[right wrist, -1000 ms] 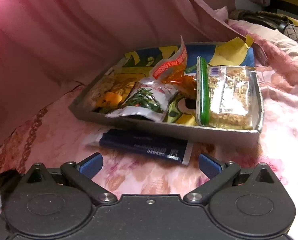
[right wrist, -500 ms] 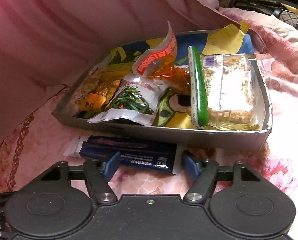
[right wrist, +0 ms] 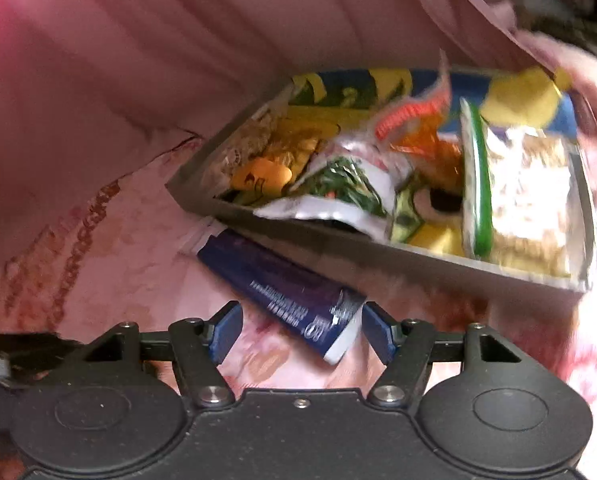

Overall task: Organize snacks
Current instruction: 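Grasp the orange mandarin with the left tool while the right grasps the blue bar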

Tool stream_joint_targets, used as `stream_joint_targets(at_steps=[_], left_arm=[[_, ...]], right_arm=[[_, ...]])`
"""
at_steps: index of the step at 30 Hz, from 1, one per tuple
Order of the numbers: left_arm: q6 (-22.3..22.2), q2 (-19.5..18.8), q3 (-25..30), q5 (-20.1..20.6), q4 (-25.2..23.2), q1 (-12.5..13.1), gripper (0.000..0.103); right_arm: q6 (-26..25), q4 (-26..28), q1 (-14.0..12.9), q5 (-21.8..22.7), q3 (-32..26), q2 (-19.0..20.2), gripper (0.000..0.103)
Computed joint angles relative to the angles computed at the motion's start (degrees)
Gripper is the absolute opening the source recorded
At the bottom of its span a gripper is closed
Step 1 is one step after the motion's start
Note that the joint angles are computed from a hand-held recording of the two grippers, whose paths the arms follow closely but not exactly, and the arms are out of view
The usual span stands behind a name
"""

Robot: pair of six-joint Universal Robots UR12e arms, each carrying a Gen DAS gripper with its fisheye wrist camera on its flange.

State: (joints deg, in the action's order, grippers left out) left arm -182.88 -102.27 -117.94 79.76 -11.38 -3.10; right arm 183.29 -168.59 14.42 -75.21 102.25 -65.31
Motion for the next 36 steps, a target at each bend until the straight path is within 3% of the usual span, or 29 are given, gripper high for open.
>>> stream_joint_targets(at_steps=[5,9,13,21,26,29,36], left_arm=[[-0.9,-0.4,0.2,1.7,0.7,-0.1,0.036],[-1.6,-0.4,0.2,1.9,0.7,-0.1,0.036],[-2.5,-0.3,0.2,1.6,0.6,0.0,0.036],[-3.4,0.2,-0.4,1.6,0.5,0.1,0.036],[-3.4,0.7,-1.0,1.5,0.3,0.1,0.036],[-4.2,1.2,-1.3,1.1,-0.2,0.3,0.036],[-5.8,1.5,-1.5,0.4,-0.8,0.7,0.036]], right_arm=[[-4.3,-4.3,0.2,-0.9,-0.8,2.2,0.075],[-6.5,-3.9,0.4,0.4,-1.6,3.3,0.076],[-10.5,-2.5,1.3,-1.8,-1.8,2.9,0.069],[-14.5,6.9,3.0,-6.4,-0.3,-0.7,0.049],[-10.5,12.4,3.4,-5.9,1.7,-3.7,0.048],[-10.7,14.6,4.1,-5.5,2.7,-5.1,0.048],[-14.4,6.9,5.7,-8.3,4.0,-4.0,0.056]])
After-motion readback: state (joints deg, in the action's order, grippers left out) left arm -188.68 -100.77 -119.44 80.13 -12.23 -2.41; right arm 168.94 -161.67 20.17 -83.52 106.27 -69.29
